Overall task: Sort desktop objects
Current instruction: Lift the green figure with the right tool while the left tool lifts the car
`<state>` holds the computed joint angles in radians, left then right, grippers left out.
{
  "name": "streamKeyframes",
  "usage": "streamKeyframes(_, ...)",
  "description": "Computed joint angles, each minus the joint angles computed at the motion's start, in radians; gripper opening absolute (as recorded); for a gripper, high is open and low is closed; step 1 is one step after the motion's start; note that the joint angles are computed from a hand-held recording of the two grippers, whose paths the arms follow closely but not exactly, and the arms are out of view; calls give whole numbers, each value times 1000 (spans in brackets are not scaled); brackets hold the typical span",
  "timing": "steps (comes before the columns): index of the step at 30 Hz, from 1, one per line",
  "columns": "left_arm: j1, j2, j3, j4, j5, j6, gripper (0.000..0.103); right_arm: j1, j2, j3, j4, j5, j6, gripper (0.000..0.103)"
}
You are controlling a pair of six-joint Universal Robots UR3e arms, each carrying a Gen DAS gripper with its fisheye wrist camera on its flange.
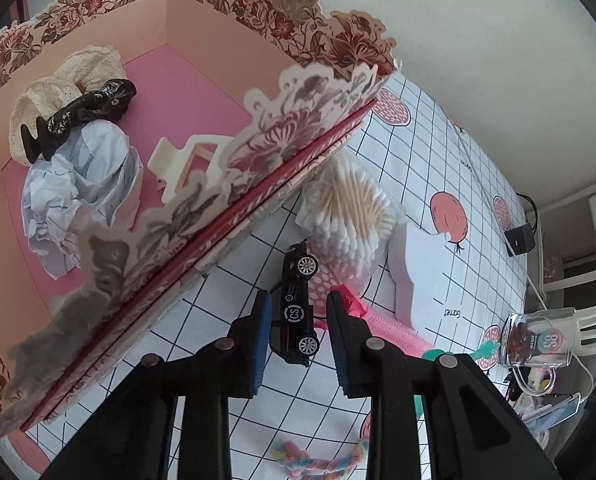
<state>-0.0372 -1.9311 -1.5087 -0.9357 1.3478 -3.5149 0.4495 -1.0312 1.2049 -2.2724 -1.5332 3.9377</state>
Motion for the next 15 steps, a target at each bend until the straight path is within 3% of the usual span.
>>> streamKeyframes(7,-30,-32,7,2,41,-8,28,-3,0,3,-3,3,1,47)
streamKeyframes(15,-16,-12,-16,15,20,-23,27,0,9,-22,-13,6,20,47)
